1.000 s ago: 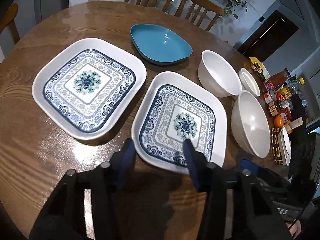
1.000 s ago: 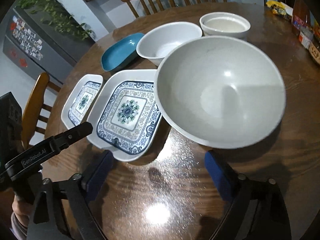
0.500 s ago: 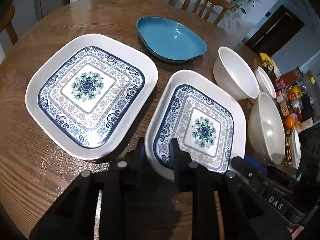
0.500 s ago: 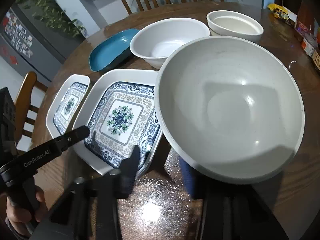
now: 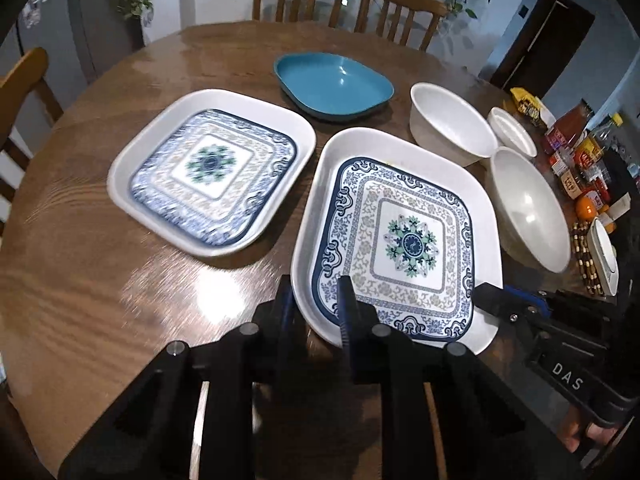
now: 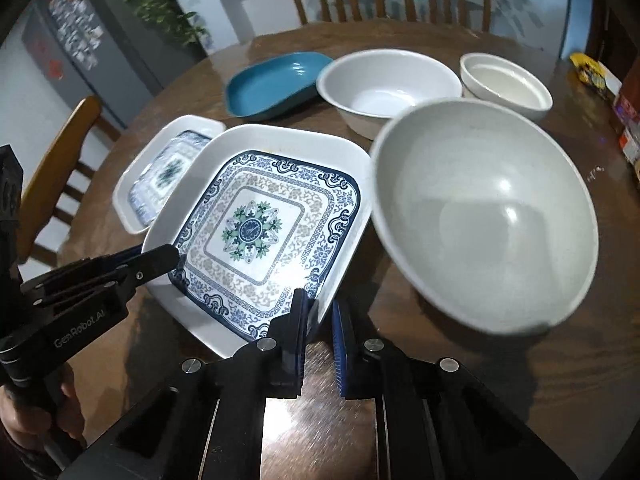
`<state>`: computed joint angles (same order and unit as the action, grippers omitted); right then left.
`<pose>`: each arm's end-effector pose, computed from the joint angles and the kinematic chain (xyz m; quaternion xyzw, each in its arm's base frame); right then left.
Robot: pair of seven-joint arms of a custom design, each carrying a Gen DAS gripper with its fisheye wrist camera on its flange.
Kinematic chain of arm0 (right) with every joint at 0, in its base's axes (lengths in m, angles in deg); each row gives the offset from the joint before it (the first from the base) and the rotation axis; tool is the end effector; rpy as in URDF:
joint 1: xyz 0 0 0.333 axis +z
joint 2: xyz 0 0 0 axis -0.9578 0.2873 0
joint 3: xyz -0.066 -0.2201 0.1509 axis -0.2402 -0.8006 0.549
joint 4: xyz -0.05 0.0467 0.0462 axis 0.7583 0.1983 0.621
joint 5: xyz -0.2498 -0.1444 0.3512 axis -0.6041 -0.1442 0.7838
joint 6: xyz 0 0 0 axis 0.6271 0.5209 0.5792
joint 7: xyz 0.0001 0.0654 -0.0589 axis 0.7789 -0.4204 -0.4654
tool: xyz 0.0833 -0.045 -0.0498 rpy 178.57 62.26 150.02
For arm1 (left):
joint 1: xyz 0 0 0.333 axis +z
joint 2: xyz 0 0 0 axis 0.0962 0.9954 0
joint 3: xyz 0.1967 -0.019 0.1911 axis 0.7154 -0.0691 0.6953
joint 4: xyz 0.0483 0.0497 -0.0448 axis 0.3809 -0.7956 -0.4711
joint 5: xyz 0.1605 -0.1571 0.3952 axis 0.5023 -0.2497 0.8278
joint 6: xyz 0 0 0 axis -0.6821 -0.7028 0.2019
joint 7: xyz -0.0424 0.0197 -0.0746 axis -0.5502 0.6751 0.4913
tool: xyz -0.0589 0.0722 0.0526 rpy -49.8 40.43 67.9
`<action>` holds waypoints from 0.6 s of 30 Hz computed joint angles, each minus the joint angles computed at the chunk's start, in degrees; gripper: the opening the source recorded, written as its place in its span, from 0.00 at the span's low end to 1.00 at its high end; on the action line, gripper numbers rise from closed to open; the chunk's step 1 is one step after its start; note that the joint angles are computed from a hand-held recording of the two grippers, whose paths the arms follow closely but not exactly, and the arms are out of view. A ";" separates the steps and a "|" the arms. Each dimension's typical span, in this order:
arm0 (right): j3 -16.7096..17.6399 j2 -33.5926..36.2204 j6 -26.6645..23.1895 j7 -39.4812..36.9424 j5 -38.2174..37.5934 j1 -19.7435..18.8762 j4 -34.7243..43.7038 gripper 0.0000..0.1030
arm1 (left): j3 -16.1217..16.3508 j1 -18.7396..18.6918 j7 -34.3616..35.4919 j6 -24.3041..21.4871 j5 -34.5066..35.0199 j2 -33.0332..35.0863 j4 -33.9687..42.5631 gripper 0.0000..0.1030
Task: Organize plates and bowls
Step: 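Grasp the rim of the larger blue-patterned square plate with the right gripper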
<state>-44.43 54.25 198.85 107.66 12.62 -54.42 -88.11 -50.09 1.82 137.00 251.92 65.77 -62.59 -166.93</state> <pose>0.5465 0.1989 0.3144 -0.7709 0.5729 -0.0510 0.2738 0.5063 -0.0994 0.3316 -0.7154 0.6430 -0.2430 0.1253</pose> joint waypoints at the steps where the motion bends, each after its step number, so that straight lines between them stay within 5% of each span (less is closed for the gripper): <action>1: 0.00 -1.00 -0.41 -1.14 0.89 0.14 -0.70 0.13 | -0.35 0.35 -0.98 -0.36 0.35 -2.20 -1.66 0.17; 18: -2.20 -7.98 -7.55 -11.03 3.54 5.77 -7.59 0.13 | -4.24 0.51 -17.25 -8.47 3.43 -22.95 -18.42 0.17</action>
<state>-46.63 46.26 191.30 96.63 16.15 -48.66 -95.70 -54.33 2.33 119.75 243.45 69.19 -85.54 -185.35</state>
